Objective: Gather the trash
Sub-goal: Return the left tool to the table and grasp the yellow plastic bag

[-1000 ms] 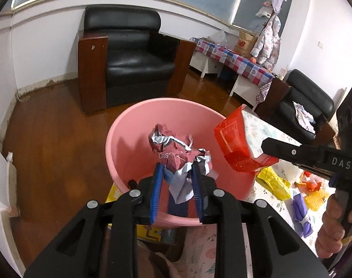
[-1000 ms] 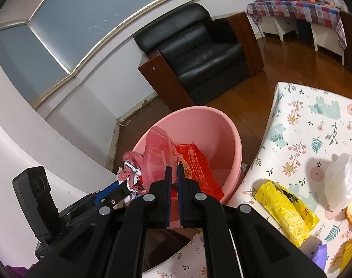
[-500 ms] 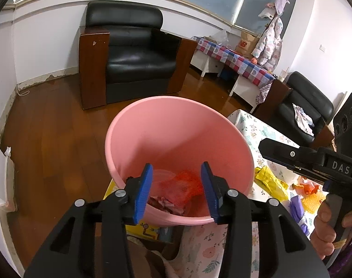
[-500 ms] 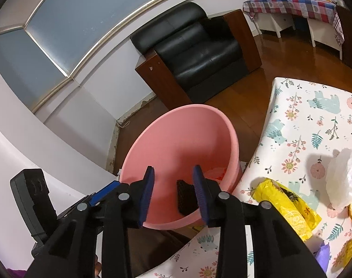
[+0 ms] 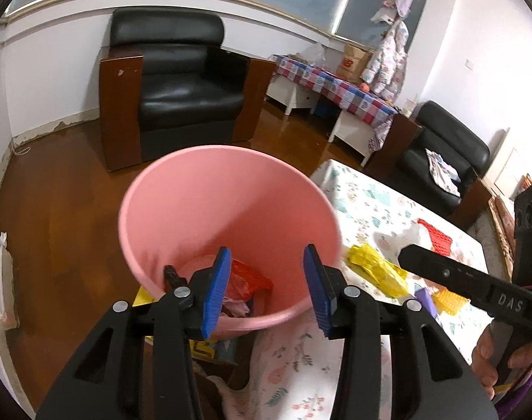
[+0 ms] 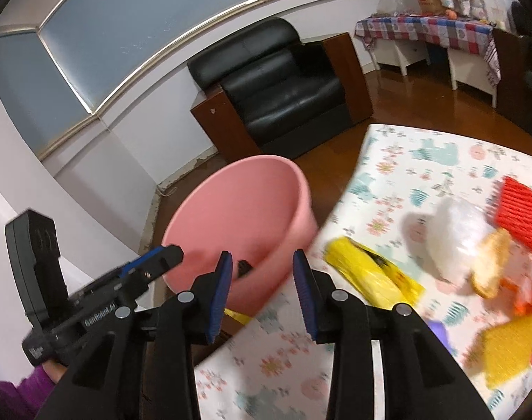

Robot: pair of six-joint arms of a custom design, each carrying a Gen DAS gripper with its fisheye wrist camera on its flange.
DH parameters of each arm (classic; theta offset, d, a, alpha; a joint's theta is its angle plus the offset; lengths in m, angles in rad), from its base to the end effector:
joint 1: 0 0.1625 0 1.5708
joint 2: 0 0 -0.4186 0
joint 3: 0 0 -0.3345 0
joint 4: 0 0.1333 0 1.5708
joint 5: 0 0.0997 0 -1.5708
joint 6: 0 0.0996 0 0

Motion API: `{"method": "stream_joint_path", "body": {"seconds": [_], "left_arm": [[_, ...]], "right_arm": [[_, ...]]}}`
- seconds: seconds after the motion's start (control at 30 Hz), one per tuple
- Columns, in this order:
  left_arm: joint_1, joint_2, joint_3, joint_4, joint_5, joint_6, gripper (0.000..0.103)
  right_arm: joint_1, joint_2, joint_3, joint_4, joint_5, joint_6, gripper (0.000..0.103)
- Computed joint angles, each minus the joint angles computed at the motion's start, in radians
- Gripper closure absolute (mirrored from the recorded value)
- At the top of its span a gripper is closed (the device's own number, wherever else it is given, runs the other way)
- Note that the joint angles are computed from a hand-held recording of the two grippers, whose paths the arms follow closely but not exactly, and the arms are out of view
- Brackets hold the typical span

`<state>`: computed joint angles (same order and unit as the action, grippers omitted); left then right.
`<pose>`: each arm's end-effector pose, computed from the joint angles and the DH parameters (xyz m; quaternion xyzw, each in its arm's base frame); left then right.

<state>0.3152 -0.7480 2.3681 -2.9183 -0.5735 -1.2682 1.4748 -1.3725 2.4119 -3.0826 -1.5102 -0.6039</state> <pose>-0.2863 -0.3215 0.0342 0.0595 0.8705 -0.4151 0.2577 0.1017 -0.3976 0.2414 0.2510 -0.9388 0.2298 0.0525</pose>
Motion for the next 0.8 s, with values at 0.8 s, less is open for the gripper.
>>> {"method": "stream_joint_path", "body": {"seconds": [0.8], "left_arm": [[0.02,0.223,-0.259,-0.13,-0.259,0.282,0.059]], "right_arm": [[-0.517,-0.511,0.189,0.125,0.161,-0.241,0.067]]}}
